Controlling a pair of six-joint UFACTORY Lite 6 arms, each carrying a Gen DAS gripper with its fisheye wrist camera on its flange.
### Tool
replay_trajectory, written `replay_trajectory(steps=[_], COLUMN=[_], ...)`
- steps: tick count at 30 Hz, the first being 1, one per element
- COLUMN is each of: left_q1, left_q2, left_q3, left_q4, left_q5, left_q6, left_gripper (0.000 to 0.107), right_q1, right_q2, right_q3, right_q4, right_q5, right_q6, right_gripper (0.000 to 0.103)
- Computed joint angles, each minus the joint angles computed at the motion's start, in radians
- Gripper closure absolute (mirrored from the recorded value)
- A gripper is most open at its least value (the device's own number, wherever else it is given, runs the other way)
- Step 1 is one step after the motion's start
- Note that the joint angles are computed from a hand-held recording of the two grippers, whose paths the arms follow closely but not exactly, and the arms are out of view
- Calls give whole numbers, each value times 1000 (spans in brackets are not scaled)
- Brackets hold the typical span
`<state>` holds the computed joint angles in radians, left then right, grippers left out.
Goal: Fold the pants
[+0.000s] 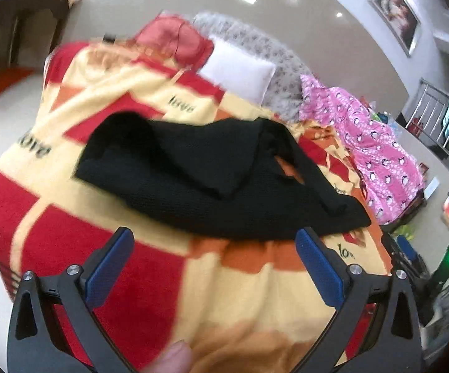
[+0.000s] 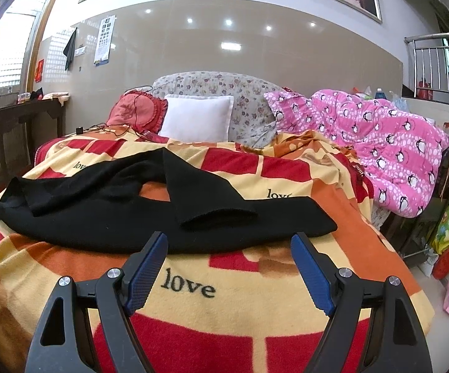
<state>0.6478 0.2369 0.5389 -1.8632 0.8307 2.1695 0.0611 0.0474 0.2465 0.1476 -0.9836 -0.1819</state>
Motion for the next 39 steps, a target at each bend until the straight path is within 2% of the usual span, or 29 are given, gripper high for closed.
replay_trajectory(steps=[1,4,7,9,10,12,15,19,23,30,35,39], left_q1=[17,67,52,26,3,0,-27,-72,-131,-185,-265,-277], left_q2=[36,120,200,229,227,248,255,254,245,241,226,225], left_q3=[62,175,278,305,313,343,374,386,355,334,289,281], left_q4=[73,170,240,219,189,208,187,73,-145,-361,-677,-740], left_q5=[-35,3,4,-13,-52,-37,-86,-200,-287,-335,-385,-385], left_q6=[-86,-222,-388,-374,-362,-387,-388,-275,-57,121,440,506], left_gripper=[4,4,4,4,4,4,4,4,4,4,4,4], right_q1=[1,4,2,-5,-9,-17,-21,-24,-21,-22,-21,-15], right_q2=[0,7,5,0,-3,-8,-11,-13,-15,-22,-25,-18], right_q3=[-3,2,-2,-14,-18,-25,-29,-31,-32,-34,-31,-22], right_q4=[2,4,1,-5,-9,-19,-22,-25,-20,-20,-15,-4], right_q5=[-6,-3,-9,-19,-21,-23,-25,-25,-21,-8,5,8], right_q6=[-1,-2,1,8,11,17,16,16,13,10,5,-3], right_gripper=[20,20,20,20,20,20,20,20,19,19,19,19])
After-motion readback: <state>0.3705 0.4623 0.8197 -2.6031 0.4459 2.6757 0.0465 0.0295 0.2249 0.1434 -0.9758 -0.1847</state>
